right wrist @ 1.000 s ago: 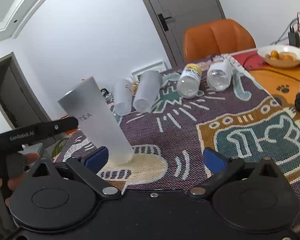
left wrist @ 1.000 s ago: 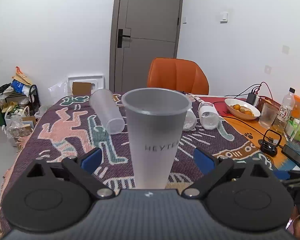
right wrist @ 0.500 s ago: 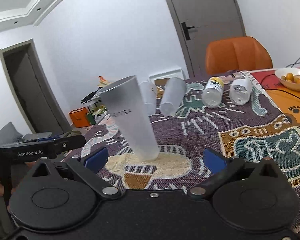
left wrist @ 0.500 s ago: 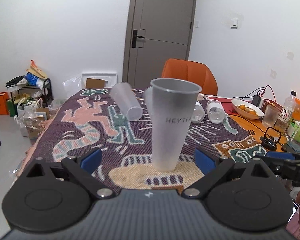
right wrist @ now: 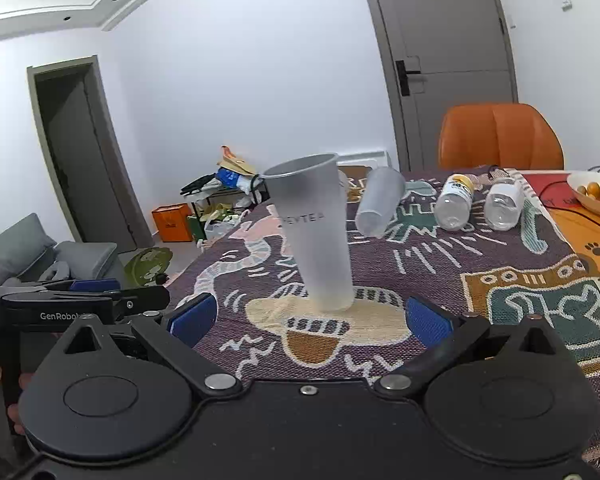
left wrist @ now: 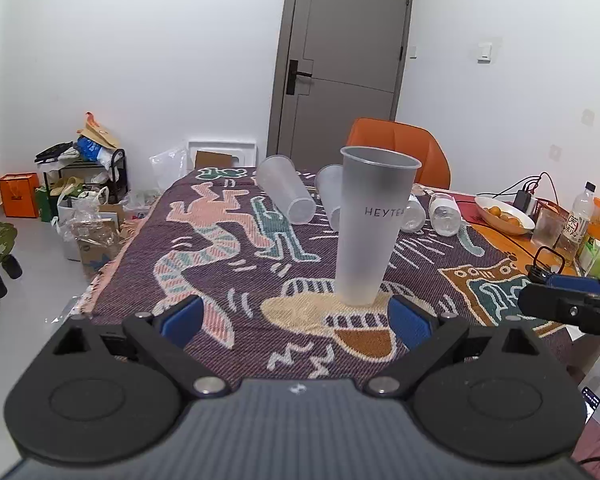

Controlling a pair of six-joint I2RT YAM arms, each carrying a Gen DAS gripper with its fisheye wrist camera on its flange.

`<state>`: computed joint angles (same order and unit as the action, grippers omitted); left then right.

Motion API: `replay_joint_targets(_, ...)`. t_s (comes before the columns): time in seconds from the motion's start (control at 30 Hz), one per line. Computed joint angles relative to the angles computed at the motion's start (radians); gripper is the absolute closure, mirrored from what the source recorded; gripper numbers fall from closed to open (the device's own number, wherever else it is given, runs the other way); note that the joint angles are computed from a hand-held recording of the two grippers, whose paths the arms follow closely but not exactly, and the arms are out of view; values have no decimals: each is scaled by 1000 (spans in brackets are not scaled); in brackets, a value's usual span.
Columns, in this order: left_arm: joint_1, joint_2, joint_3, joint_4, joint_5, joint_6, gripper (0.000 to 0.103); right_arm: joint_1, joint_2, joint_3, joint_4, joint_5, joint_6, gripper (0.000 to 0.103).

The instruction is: Flip cup upright

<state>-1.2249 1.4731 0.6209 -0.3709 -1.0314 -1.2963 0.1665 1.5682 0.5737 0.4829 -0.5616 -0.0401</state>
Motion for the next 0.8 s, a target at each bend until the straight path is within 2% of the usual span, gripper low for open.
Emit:
replay_joint_targets(0.13,-47,14,28,-111,-26,-85,5,9,-29,-25,5,-1,-6,0)
replay_joint_targets(0.3,-78,25,52,-186,-44,-131,5,15,-43,-33,5,-10,3,0)
replay_joint_targets(0.8,-73,25,46,-182,-36,-136,5,15,-42,-41,16,-5,11,0)
